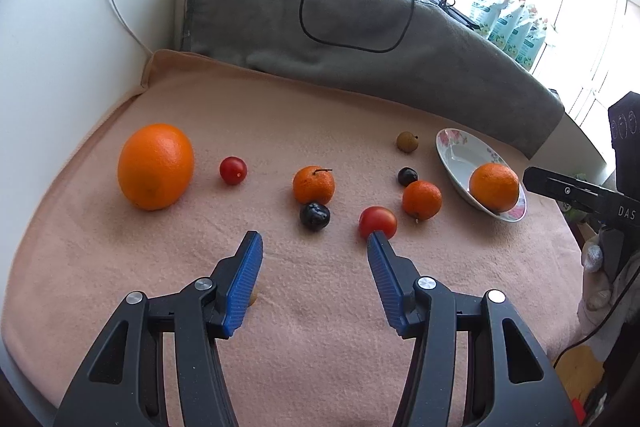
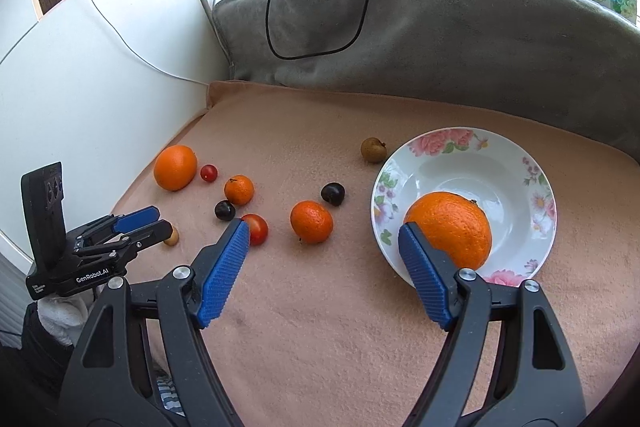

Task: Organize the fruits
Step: 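Release the large orange on the plate and withdraw the right gripper, then grasp the tangerine with the right gripper while the left gripper grasps a dark plum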

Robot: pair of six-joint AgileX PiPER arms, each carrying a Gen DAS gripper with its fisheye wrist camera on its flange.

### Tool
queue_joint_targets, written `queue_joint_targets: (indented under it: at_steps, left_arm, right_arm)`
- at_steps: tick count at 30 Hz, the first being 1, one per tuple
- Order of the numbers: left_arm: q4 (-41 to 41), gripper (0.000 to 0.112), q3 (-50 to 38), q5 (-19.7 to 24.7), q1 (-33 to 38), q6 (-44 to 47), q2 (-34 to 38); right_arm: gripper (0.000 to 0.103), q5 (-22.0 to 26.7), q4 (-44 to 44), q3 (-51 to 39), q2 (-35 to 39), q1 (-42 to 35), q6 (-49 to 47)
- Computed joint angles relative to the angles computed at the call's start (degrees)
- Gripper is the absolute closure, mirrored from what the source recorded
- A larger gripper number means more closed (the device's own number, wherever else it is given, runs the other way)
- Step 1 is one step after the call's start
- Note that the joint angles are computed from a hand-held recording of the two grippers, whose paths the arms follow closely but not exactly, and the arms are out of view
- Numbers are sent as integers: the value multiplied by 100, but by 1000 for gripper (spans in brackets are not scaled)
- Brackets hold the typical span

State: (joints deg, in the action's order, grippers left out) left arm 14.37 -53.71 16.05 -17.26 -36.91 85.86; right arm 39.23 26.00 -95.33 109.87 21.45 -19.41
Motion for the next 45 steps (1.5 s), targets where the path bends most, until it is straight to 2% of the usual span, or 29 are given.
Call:
queue_joint_targets:
  at_steps: [2, 6, 9, 11, 14, 33, 35, 41, 45]
  left_arm:
    - [-414, 67, -51, -16, 71, 410, 100]
    - [-1000, 70, -144, -69, 172, 1000, 284]
    - [-1503, 70, -246, -81, 266, 1470, 436]
    - [-1513, 75, -327, -62, 281, 1502, 534]
    - [-1698, 75, -446, -28, 313, 1709, 670]
    - [-1973, 75, -1000, 183, 353, 2104, 1324]
    - [-2077, 81, -1034, 203, 371, 2208, 1370]
    - [-2343, 82, -1114, 242, 419, 2468, 1472]
    - [-2511, 82, -1173, 270, 443, 2627, 1531]
  right_arm:
    - [34, 70, -264, -187, 147, 118, 141]
    - [44, 261, -584, -573, 474, 298, 318]
    - [46, 422, -844, -917, 744, 432, 475]
    - [47, 506, -1047, -1139, 925, 513, 597]
    - [51, 706, -1246, -1527, 1216, 579, 721]
    - [55, 1522, -1830, -3007, 2242, 773, 882]
    - [55, 1569, -1828, -3078, 2292, 780, 873]
    - [55, 1699, -1933, -3288, 2441, 821, 870]
    - [62, 1805, -1974, -3434, 2546, 832, 894]
